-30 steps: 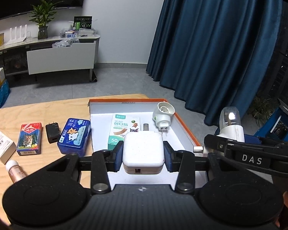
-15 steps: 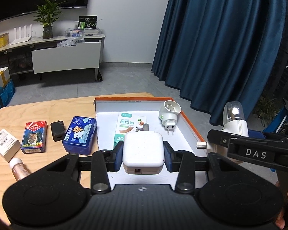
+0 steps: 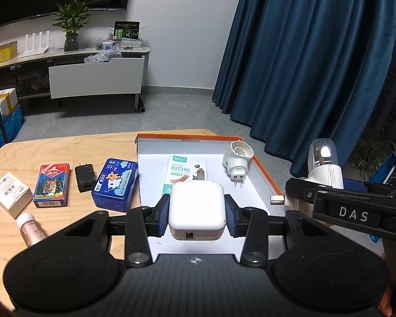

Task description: Organize rigid objects

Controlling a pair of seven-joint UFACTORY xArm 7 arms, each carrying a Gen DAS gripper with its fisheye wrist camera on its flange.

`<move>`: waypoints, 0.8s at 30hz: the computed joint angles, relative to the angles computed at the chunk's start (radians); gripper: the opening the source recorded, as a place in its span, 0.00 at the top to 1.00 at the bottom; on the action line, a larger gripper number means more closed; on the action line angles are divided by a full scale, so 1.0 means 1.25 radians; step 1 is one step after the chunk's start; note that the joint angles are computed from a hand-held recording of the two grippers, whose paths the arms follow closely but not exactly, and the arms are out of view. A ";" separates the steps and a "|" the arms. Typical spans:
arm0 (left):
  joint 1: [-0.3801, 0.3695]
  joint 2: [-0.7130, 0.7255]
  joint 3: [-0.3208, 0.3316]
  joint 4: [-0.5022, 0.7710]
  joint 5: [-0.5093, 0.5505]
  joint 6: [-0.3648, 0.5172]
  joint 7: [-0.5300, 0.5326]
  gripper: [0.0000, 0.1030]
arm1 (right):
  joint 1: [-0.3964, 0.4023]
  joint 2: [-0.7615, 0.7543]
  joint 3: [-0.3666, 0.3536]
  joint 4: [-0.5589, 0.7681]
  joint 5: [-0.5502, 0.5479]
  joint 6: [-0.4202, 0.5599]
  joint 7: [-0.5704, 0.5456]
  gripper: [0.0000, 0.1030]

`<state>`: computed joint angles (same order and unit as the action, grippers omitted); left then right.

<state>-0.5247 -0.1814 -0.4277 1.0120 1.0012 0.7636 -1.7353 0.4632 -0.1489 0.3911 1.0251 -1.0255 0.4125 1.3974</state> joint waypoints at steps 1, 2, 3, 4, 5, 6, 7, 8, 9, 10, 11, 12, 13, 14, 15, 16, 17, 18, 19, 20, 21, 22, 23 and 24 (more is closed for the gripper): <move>0.000 0.000 0.000 0.000 0.000 0.001 -0.001 0.59 | 0.001 0.001 0.000 0.002 0.001 0.002 -0.003 0.19; 0.000 -0.003 0.001 -0.003 0.000 -0.001 -0.003 0.59 | 0.002 0.000 0.000 0.001 0.002 0.003 -0.005 0.19; 0.001 -0.004 0.001 -0.005 0.000 -0.002 -0.006 0.59 | 0.003 0.001 0.001 0.003 0.002 0.004 -0.007 0.19; 0.002 -0.005 0.001 -0.006 0.000 -0.002 -0.007 0.59 | 0.003 0.002 0.001 0.004 0.001 0.005 -0.008 0.19; 0.003 -0.005 0.000 -0.007 0.000 -0.002 -0.009 0.59 | 0.004 0.003 0.001 0.006 0.002 0.006 -0.010 0.19; 0.003 -0.006 -0.001 -0.008 0.000 -0.001 -0.012 0.59 | 0.005 0.003 0.001 0.006 0.001 0.008 -0.010 0.19; 0.003 -0.006 -0.001 -0.009 0.000 0.000 -0.012 0.59 | 0.006 0.004 0.001 0.007 0.001 0.008 -0.009 0.19; 0.004 -0.006 -0.001 -0.008 -0.001 0.000 -0.013 0.59 | 0.006 0.004 0.000 0.007 0.002 0.007 -0.010 0.19; 0.004 -0.006 -0.001 -0.009 -0.003 -0.001 -0.013 0.59 | 0.007 0.004 0.000 0.007 0.002 0.008 -0.011 0.19; 0.004 -0.008 0.000 -0.011 -0.004 -0.002 -0.014 0.59 | 0.008 0.004 0.000 0.008 0.004 0.009 -0.012 0.19; 0.005 -0.008 -0.001 -0.011 -0.004 -0.002 -0.013 0.59 | 0.008 0.004 -0.001 0.007 0.005 0.008 -0.013 0.19; 0.005 -0.008 -0.001 -0.011 -0.005 -0.001 -0.012 0.59 | 0.008 0.005 -0.001 0.008 0.004 0.008 -0.013 0.19; 0.005 -0.009 -0.002 -0.011 -0.005 -0.001 -0.013 0.59 | 0.009 0.005 -0.001 0.008 0.006 0.008 -0.015 0.19; 0.006 -0.008 -0.002 -0.010 -0.006 0.000 -0.012 0.59 | 0.009 0.006 -0.001 0.009 0.006 0.008 -0.015 0.19; 0.006 -0.009 -0.002 -0.012 -0.006 -0.001 -0.012 0.59 | 0.010 0.007 -0.002 0.009 0.006 0.008 -0.016 0.19; 0.006 -0.009 -0.002 -0.012 -0.006 -0.002 -0.012 0.59 | 0.010 0.006 -0.002 0.008 0.005 0.008 -0.015 0.19; 0.006 -0.008 -0.002 -0.011 -0.006 -0.002 -0.011 0.59 | 0.010 0.006 -0.002 0.008 0.005 0.008 -0.015 0.19; 0.006 -0.008 -0.003 -0.011 -0.006 -0.002 -0.011 0.59 | 0.011 0.005 -0.002 0.008 0.008 0.009 -0.018 0.19; 0.006 -0.007 -0.003 -0.011 -0.006 -0.001 -0.011 0.59 | 0.011 0.005 -0.003 0.007 0.009 0.008 -0.016 0.19; 0.006 -0.006 -0.003 -0.010 -0.008 0.000 -0.010 0.59 | 0.011 0.004 -0.003 0.007 0.012 0.008 -0.017 0.19; 0.006 -0.005 -0.002 -0.010 -0.008 -0.001 -0.011 0.59 | 0.010 0.006 -0.003 0.008 0.011 0.008 -0.017 0.19; 0.005 -0.005 -0.002 -0.010 -0.010 -0.001 -0.010 0.59 | 0.009 0.007 -0.004 0.008 0.011 0.008 -0.018 0.19; 0.005 -0.005 -0.001 -0.010 -0.011 -0.002 -0.009 0.59 | 0.010 0.007 -0.004 0.008 0.013 0.008 -0.020 0.19; 0.005 -0.004 -0.001 -0.009 -0.012 -0.001 -0.008 0.59 | 0.009 0.010 -0.006 0.009 0.013 0.006 -0.021 0.19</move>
<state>-0.5184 -0.1869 -0.4289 1.0001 0.9864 0.7620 -1.7450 0.4741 -0.1369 0.3841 1.0366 -1.0089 0.4206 1.3714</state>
